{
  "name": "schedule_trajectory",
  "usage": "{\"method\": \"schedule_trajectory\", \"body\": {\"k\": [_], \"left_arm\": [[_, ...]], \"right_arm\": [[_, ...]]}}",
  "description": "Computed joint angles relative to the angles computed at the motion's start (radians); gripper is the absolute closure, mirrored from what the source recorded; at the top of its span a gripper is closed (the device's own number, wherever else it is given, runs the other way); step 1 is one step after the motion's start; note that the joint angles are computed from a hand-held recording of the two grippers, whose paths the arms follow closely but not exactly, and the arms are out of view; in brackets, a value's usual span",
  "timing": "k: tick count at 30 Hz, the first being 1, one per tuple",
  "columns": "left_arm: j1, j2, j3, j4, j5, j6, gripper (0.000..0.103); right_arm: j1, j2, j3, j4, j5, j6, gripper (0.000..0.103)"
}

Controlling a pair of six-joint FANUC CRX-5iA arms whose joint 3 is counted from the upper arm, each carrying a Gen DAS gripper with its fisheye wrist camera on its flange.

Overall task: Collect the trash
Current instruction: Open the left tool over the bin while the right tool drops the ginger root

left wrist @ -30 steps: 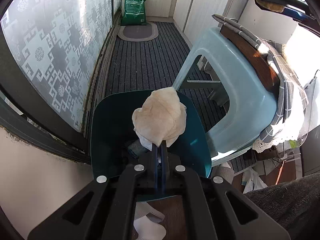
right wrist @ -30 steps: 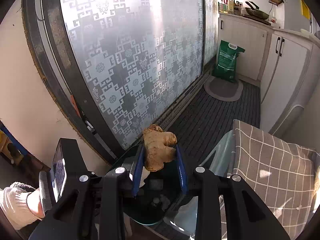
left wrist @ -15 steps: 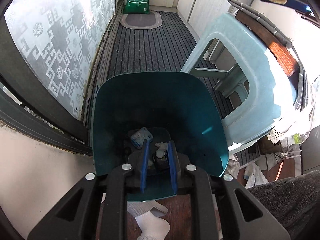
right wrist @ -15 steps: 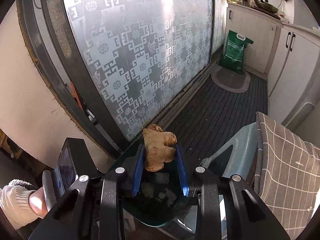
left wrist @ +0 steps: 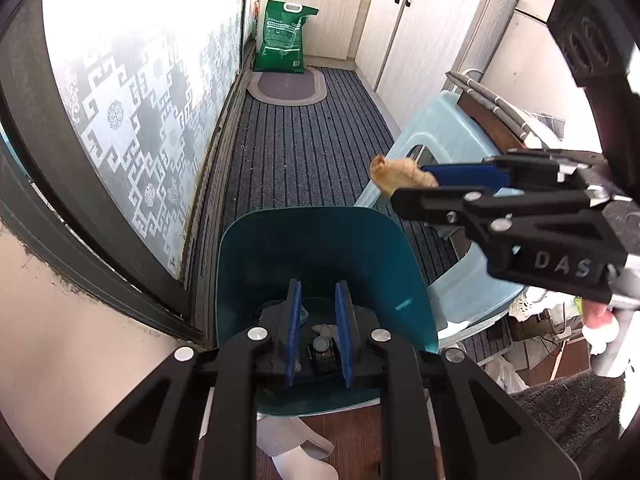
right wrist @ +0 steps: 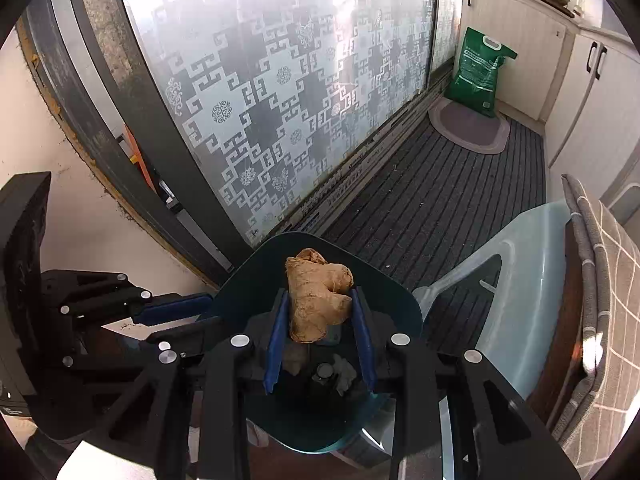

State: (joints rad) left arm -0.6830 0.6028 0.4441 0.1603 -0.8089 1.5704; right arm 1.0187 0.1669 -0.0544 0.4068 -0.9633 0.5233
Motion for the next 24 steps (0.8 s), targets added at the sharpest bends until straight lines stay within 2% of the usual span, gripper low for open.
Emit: {"method": "schedule_trajectory", "body": {"k": [10, 22, 24], "left_arm": [[-0.006, -0.066, -0.024, -0.059, 0.07, 0.045, 0.088], [-0.017, -0.105, -0.027, -0.056, 0.111, 0.044, 0.088], [-0.025, -0.106, -0.017, -0.071, 0.109, 0.054, 0.088]], "right_arm": [[-0.008, 0.04, 0.004, -0.082, -0.011, 0.048, 0.072], [-0.017, 0.069, -0.018, -0.172, 0.003, 0.09, 0.071], [-0.019, 0.067, -0.025, -0.193, 0.011, 0.093, 0.066]]}}
